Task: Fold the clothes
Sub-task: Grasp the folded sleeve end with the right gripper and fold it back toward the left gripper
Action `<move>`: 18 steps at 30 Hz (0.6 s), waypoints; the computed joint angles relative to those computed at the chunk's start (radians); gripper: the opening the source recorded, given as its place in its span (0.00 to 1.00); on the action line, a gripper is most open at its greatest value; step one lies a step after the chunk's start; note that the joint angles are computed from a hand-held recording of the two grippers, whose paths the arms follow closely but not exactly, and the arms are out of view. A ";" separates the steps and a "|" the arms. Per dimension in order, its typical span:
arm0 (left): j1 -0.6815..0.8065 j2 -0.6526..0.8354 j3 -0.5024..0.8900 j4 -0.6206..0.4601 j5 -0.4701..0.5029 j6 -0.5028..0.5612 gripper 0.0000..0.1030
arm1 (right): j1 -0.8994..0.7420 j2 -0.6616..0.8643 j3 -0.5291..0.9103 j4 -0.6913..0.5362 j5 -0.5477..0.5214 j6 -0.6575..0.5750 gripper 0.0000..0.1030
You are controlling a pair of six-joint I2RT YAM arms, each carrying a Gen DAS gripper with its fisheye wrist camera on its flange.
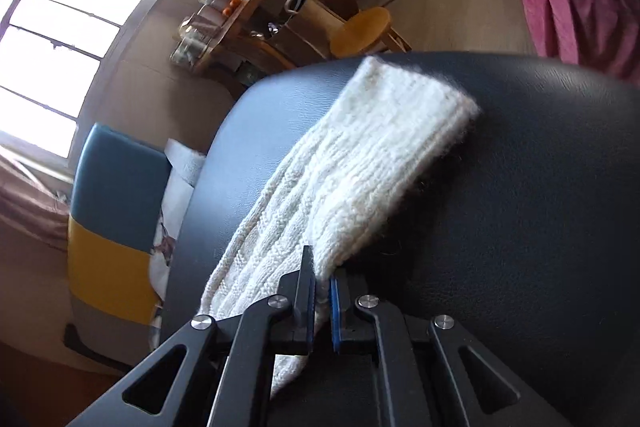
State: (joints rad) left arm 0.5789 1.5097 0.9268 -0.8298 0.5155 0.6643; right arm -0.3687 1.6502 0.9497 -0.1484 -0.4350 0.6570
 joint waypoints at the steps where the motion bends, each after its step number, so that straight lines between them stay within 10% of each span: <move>1: -0.009 0.010 0.031 -0.032 0.019 -0.008 0.12 | 0.013 -0.005 0.015 -0.014 0.012 -0.031 0.06; 18: -0.534 0.306 0.531 -0.187 0.378 -0.530 0.19 | 0.340 -0.041 0.076 -0.228 0.037 -0.497 0.06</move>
State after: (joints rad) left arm 0.0454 1.8160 1.4573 -1.0168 0.8935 0.1346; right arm -0.0290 1.6089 1.0258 -0.3763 -0.3977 0.1601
